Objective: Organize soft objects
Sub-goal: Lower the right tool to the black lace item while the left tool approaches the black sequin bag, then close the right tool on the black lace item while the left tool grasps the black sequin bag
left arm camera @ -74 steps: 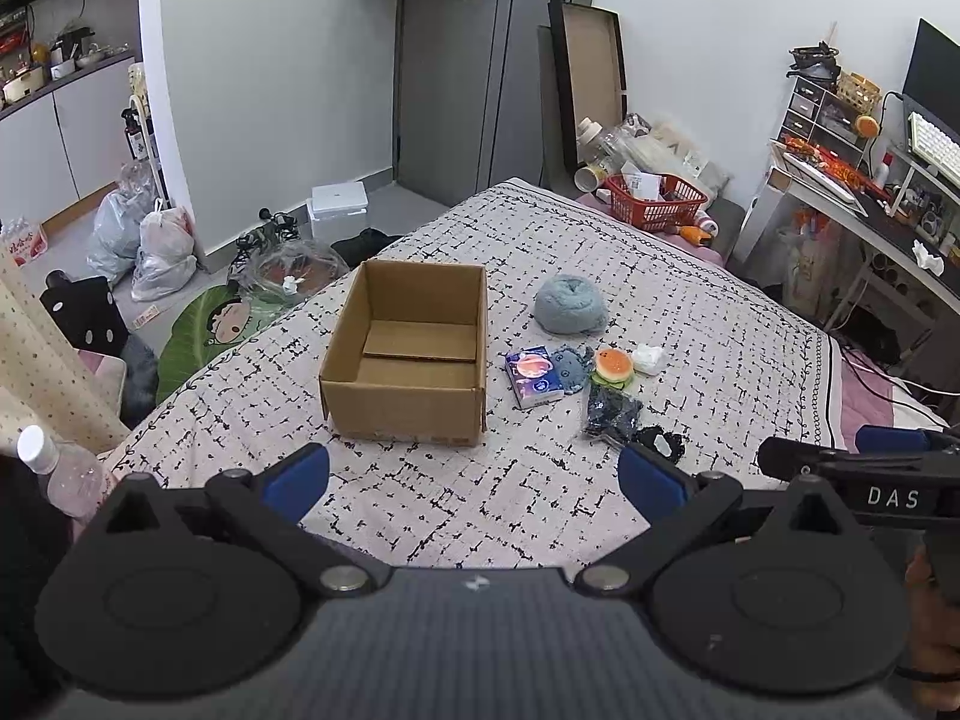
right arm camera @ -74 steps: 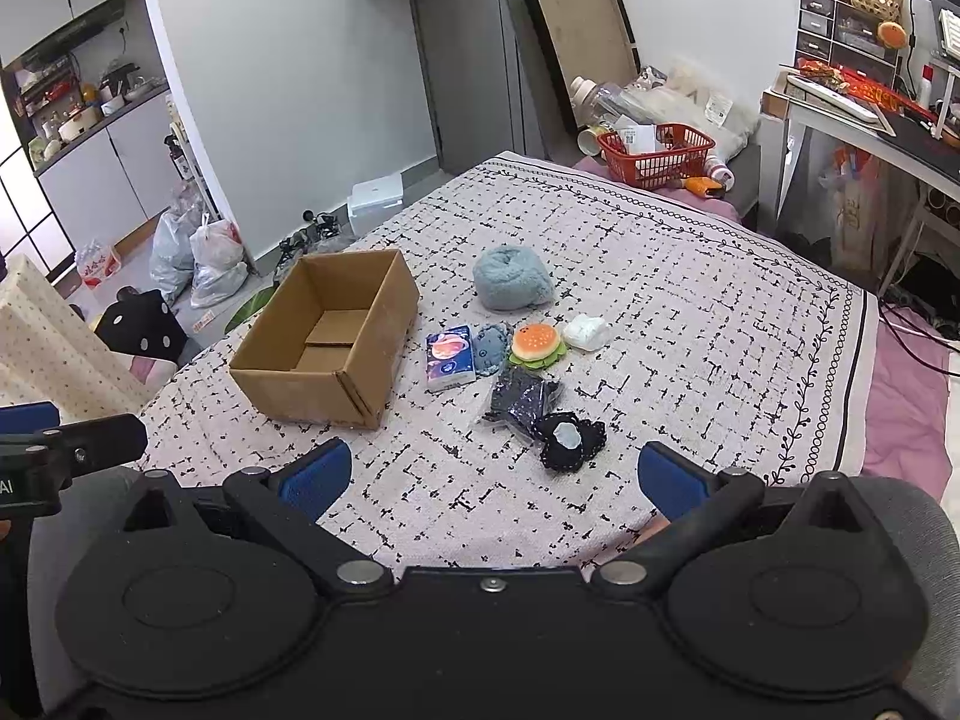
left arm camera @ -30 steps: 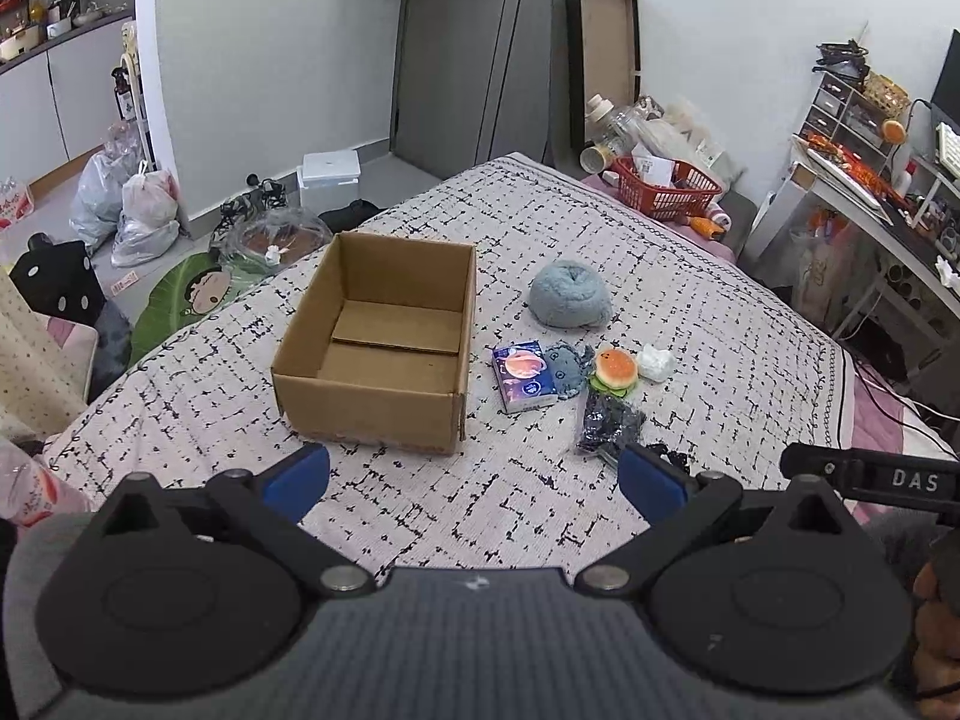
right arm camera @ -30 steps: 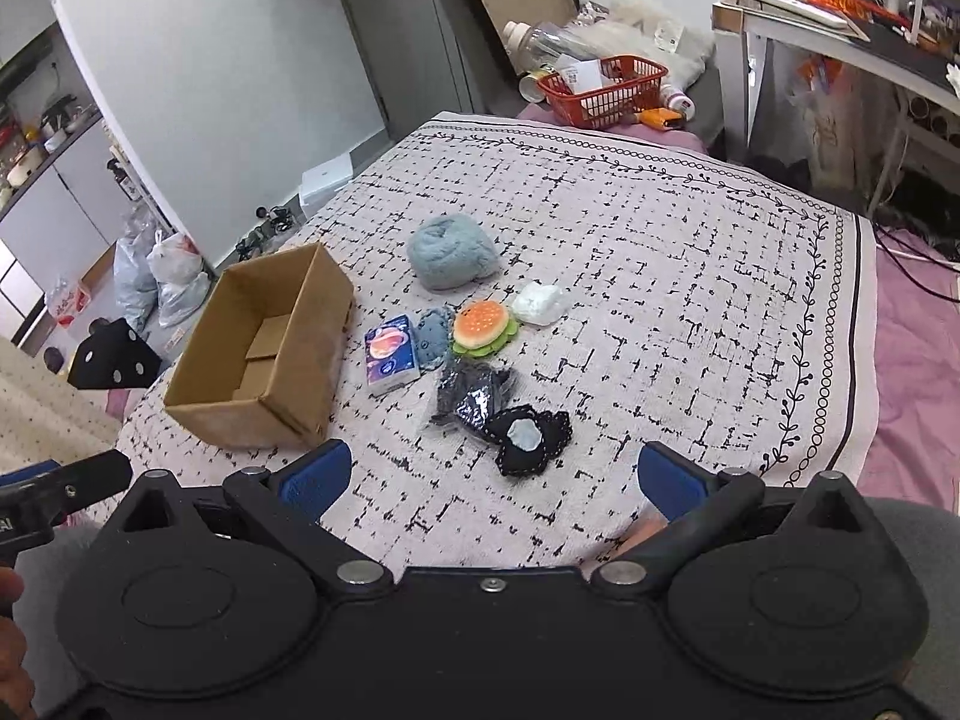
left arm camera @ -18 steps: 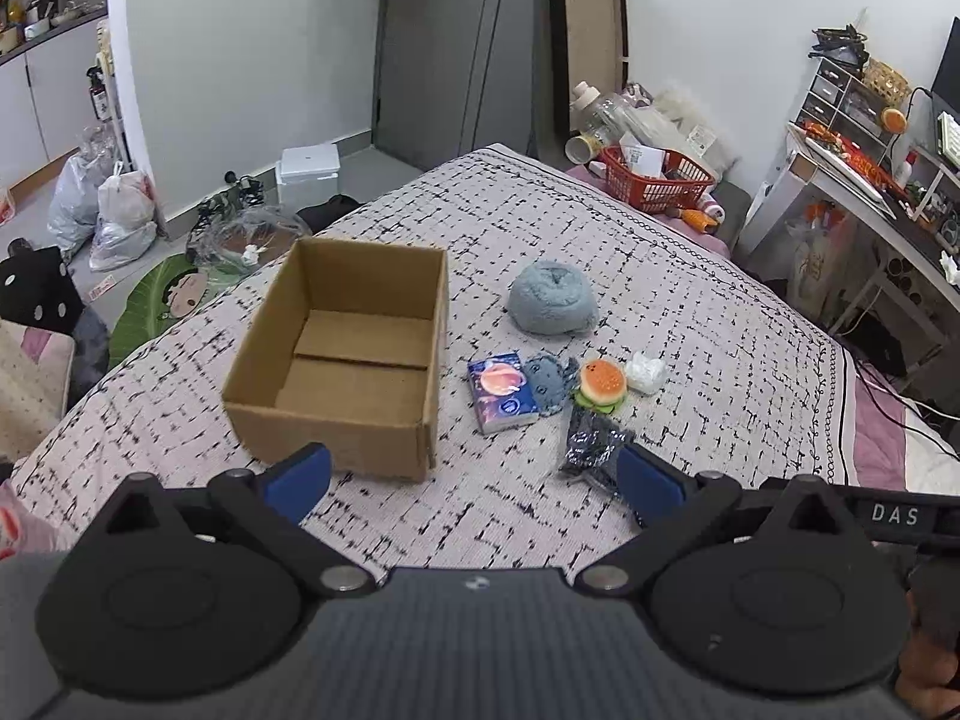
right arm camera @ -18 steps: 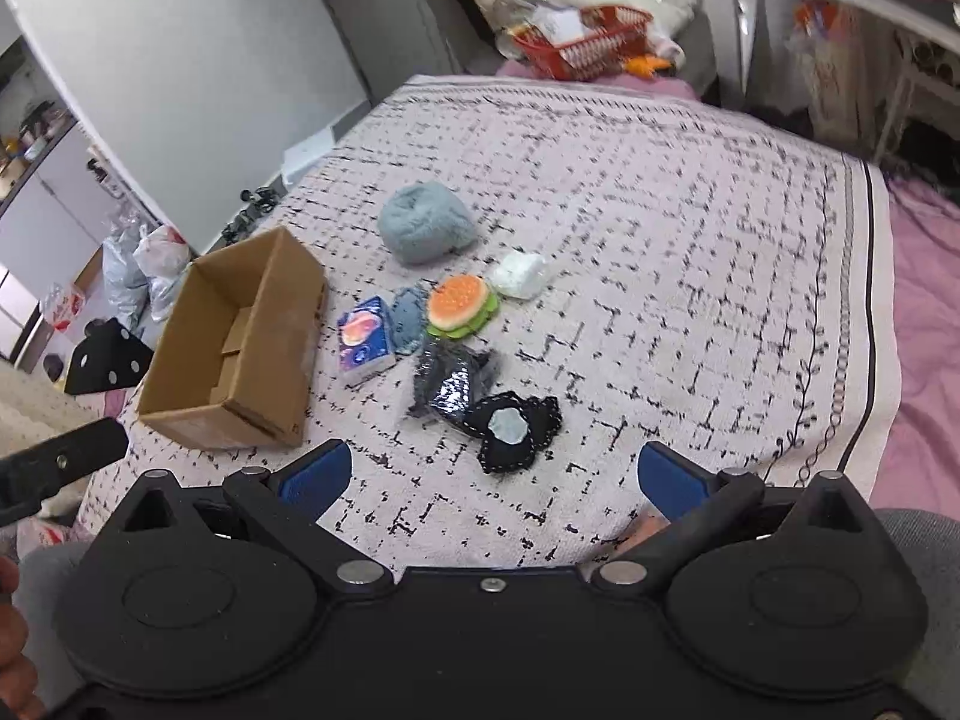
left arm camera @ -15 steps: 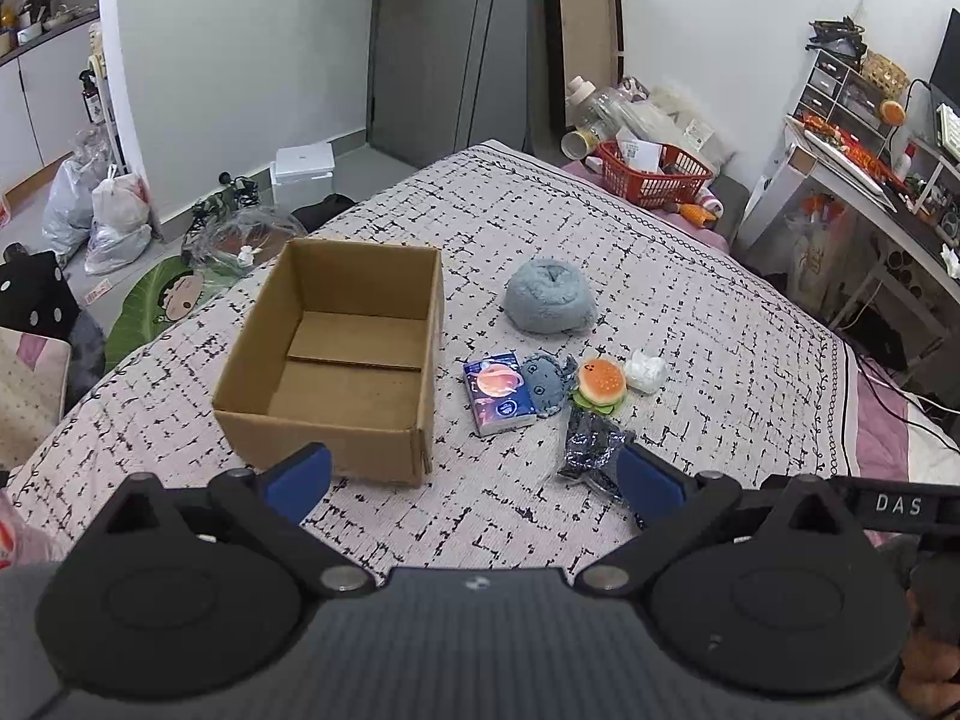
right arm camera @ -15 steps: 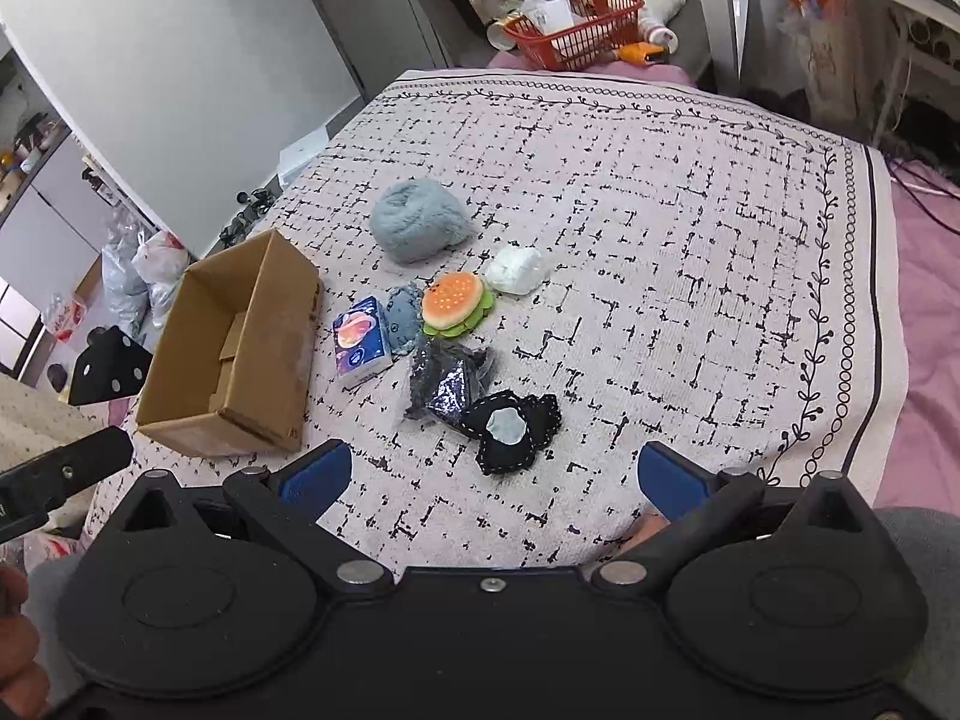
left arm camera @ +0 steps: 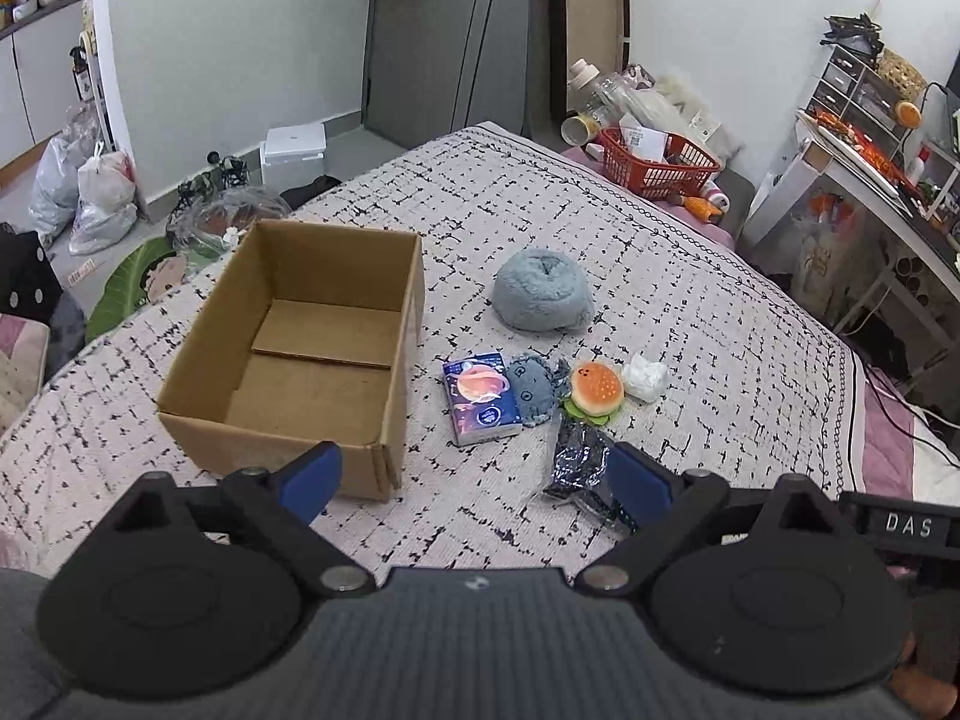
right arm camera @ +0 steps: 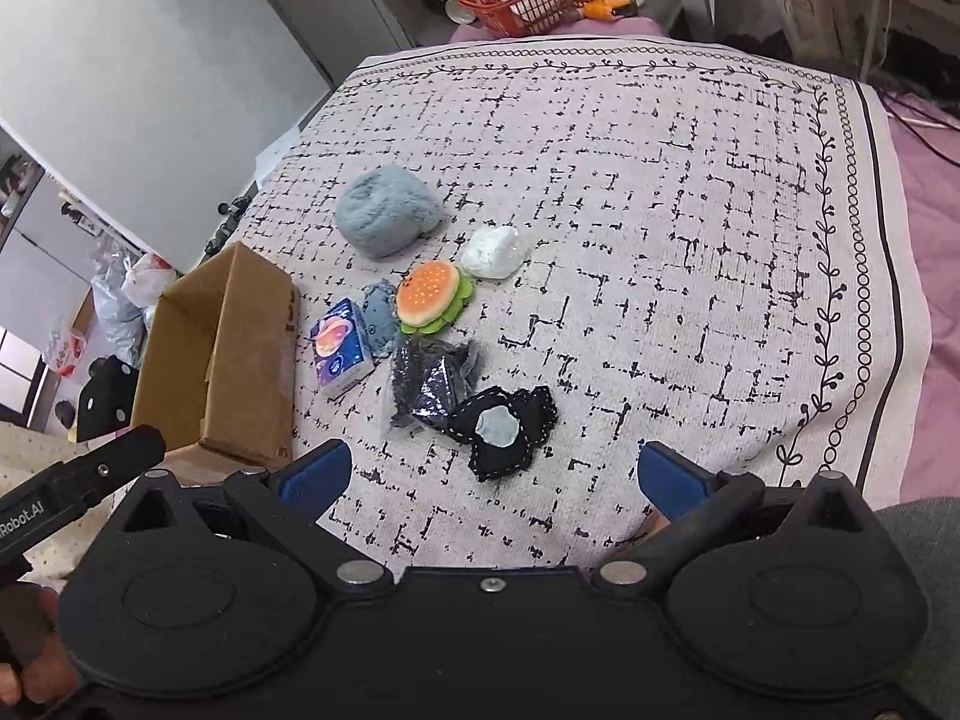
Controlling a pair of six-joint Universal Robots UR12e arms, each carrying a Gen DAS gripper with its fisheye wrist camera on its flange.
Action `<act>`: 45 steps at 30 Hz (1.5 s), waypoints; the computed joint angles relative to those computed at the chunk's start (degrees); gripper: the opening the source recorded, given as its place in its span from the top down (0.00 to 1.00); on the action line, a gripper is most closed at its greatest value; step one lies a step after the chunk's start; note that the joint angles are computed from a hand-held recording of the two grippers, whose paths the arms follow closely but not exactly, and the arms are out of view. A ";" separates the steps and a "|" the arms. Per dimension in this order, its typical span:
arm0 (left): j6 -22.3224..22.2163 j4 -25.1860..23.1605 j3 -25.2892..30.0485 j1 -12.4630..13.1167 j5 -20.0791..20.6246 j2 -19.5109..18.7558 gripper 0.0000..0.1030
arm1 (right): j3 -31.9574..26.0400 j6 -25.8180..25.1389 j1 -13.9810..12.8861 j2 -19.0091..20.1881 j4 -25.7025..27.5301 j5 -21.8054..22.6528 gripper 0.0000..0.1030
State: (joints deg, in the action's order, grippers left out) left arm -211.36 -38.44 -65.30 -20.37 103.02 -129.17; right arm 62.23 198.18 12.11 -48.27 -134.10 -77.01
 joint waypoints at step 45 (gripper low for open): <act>-11.47 -12.07 18.20 2.80 -19.39 -16.06 0.42 | -18.54 15.28 -0.85 13.85 19.60 7.64 0.49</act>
State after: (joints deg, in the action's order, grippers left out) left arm -222.83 -50.51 -47.10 -17.56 83.62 -145.23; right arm 43.70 213.45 11.26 -34.41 -114.50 -69.36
